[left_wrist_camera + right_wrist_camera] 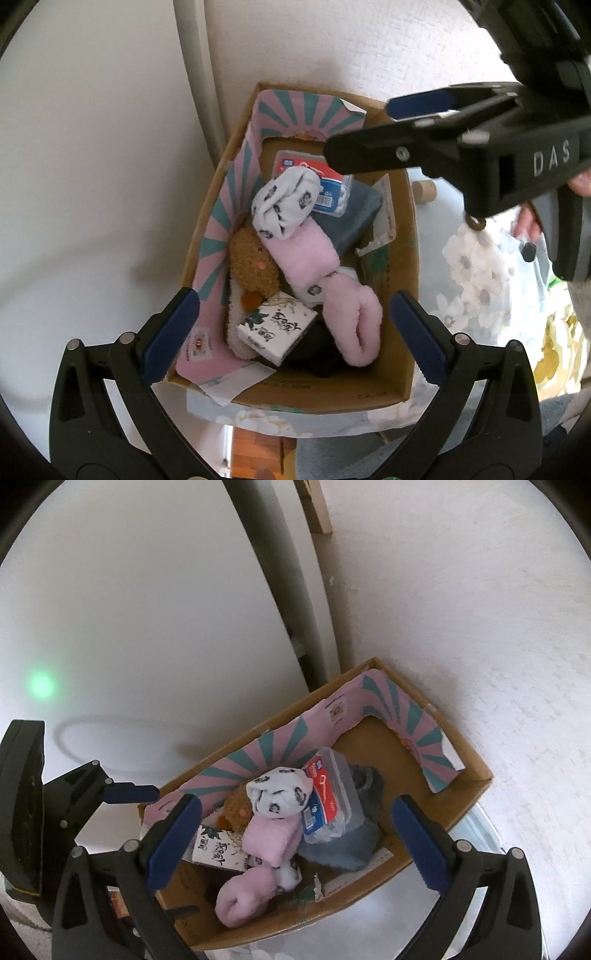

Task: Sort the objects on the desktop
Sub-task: 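Move both open grippers back to the wooden jar and clear ring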

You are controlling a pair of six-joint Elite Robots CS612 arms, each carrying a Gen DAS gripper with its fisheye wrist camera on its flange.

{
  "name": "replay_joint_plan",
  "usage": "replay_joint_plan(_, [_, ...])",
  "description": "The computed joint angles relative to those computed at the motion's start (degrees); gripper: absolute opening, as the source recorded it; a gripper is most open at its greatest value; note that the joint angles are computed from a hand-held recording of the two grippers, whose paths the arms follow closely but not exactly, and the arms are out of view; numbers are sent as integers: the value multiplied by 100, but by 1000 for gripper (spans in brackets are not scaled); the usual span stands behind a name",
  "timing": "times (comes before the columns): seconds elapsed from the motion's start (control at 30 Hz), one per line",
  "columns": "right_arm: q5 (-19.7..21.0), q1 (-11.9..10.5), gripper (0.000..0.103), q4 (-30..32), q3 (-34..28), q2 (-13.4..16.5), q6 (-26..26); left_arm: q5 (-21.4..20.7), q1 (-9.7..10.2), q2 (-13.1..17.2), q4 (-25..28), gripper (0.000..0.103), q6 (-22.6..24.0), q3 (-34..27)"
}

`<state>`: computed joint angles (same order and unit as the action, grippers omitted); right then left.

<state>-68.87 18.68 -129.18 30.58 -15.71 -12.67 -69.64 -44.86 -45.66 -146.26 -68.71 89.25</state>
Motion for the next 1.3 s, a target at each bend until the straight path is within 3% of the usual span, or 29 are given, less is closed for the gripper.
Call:
replay_joint_plan(0.13, [-894,93,103,-69,224,-125,327,-4,-10,31,-28,103,162,-79])
replay_joint_plan(0.2, [-1104,103,103,-209,413,-217,541,-23,-2,76,18,103,238,-173])
replay_joint_plan(0.43, [-1613,-29,103,-1884,1997,-999,1365,142,-2,199,-108,103,717,-520])
replay_joint_plan(0.6, [-1773,-267,103,-2478,3013,-1495,1954,265,-5,419,-211,103,1272,-1033])
replay_joint_plan(0.73, [-2149,-475,103,-2738,3838,-1846,2388,130,18,755,-247,102,1665,-1636])
replay_joint_plan(0.9, [-2481,-634,103,-2855,4456,-2002,2628,-371,77,1356,4,100,1772,-2573])
replay_joint_plan(1.07, [-2492,-813,102,-3196,4963,-2031,2952,-444,130,2026,812,94,1701,-3594])
replay_joint_plan(1.3, [-2306,-1153,99,-2634,4988,-1955,2138,-382,274,2738,1757,93,1799,-4676])
